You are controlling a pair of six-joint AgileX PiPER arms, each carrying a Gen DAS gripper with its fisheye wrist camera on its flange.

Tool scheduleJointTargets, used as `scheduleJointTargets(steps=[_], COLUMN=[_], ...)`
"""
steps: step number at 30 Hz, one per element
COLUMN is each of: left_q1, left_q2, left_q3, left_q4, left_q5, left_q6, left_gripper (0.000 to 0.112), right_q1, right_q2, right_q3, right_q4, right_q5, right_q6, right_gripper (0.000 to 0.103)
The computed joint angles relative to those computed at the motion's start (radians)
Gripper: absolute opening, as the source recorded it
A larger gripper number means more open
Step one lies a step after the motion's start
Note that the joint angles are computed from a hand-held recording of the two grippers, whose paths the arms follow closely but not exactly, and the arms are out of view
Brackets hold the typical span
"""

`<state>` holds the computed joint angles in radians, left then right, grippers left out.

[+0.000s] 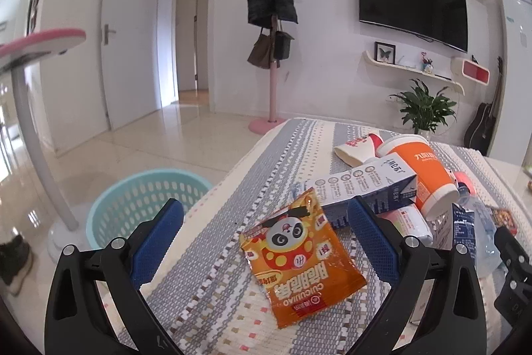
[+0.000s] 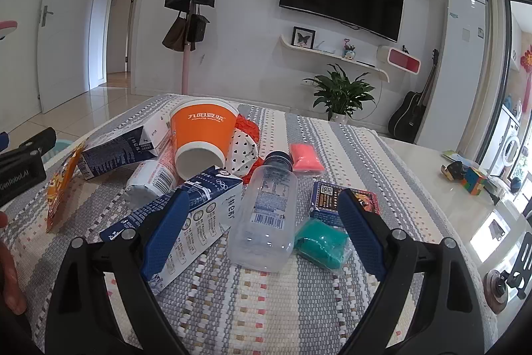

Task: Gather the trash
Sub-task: 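Reach both tools toward the trash items on the tablecloth, then grasp the orange snack bag with left tool while right tool grasps the water bottle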

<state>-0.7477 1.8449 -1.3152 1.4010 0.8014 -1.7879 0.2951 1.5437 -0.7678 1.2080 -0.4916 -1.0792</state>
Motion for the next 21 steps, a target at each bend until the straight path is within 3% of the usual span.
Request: scheduleJointTargets(steps=[3, 4, 6, 8, 14, 17, 19, 21], left_q1=[-0.010, -0.011, -0.018, -0.032, 0.038, 0.089, 0.113, 0.113], left_q2=[0.003, 0.004, 0.009, 0.026, 0.013, 0.066, 0.105, 0.132], left_q3=[-0.004, -0.007, -0.024, -0.079, -0.191, -0.305, -0.365, -0.390], left_q4=[0.006, 0.004, -0.013, -0.119, -0.506, -0.699, -0.788, -0.792], left_q5=[0.016, 0.018, 0.027, 0.063, -0.004, 0.028, 0.049, 0.069], left_q6=[0.004, 0.009, 0.048, 0.166, 0.504, 0.683, 0.778, 0.803], left_gripper=[0.096, 0.096, 0.096, 0.095, 0.094, 0.092, 0.087, 0.073], right_q1=[0.005, 0.011, 0.020, 0.004, 0.011, -0.019, -0.066, -0.112], right_q2=[-0.002, -0.003, -0.002, -0.024, -0.114, -0.130, -0.120, -0.105], right_q3=[0.003, 0.007, -0.002, -0.001, 0.021, 0.015, -0.015, -0.051], right_q4=[-0.005, -0.002, 0.054, 0.109, 0.234, 0.303, 0.399, 0.493], right_q5=[-0.018, -0.038, -0.063, -0.043, -0.041, -0.006, 0.043, 0.095], right_q6=[0.015, 0.018, -0.030, -0.070, -0.222, -0.291, -0.385, -0.479], right_gripper=[0.083, 0.078, 0.057, 0.051, 0.051, 0.051, 0.051, 0.052])
